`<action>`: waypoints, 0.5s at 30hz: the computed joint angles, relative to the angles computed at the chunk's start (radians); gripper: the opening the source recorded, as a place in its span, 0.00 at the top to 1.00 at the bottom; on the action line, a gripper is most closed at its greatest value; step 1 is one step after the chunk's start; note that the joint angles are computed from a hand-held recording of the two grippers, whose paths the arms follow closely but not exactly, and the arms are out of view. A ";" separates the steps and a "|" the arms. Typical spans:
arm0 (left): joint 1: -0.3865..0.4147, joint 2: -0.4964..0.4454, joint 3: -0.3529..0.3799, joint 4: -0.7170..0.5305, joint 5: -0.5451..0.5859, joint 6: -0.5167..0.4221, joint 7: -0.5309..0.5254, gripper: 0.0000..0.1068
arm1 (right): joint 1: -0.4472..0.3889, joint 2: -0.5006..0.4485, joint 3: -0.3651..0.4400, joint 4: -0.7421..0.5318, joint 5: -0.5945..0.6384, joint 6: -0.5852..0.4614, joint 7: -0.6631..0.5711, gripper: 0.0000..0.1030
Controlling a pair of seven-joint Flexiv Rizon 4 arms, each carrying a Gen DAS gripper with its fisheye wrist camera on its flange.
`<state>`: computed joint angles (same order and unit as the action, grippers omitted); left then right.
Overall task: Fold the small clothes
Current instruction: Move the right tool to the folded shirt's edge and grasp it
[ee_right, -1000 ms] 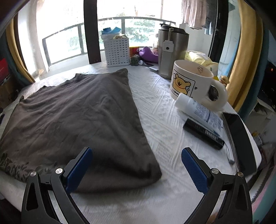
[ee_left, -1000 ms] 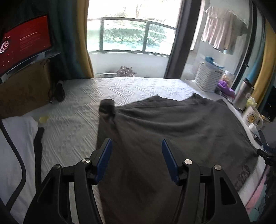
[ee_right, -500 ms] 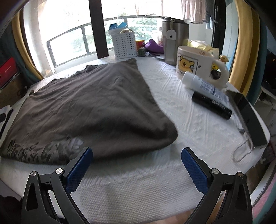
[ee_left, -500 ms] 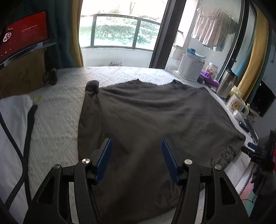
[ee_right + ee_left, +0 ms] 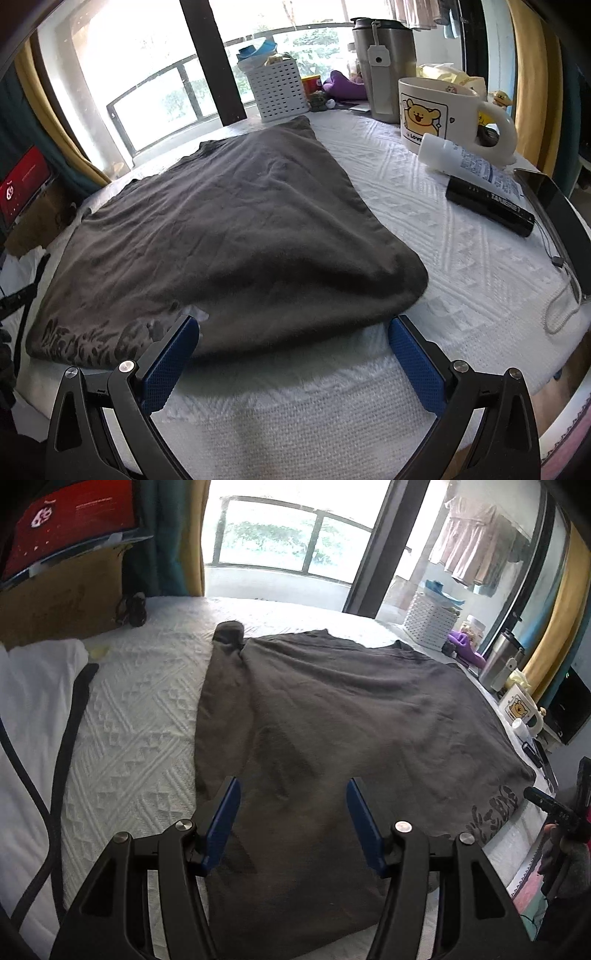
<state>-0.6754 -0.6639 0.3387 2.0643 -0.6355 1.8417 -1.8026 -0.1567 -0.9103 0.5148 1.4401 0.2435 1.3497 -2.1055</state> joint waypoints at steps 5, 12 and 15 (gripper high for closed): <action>0.045 0.002 -0.035 0.006 0.015 0.011 -0.009 0.44 | 0.031 -0.016 -0.025 -0.050 -0.010 -0.035 0.029 0.00; 0.144 -0.003 -0.116 0.001 0.064 0.012 -0.029 0.44 | 0.073 -0.035 -0.063 -0.114 -0.016 -0.079 0.060 0.00; 0.176 -0.010 -0.144 -0.005 0.082 0.010 -0.040 0.44 | 0.085 -0.047 -0.069 -0.146 -0.010 -0.101 0.070 0.00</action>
<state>-0.4997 -0.6743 0.1952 2.0596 -0.5534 1.8520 -1.8423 -0.0721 -0.9572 0.4459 1.2939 0.2334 1.2490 -2.0360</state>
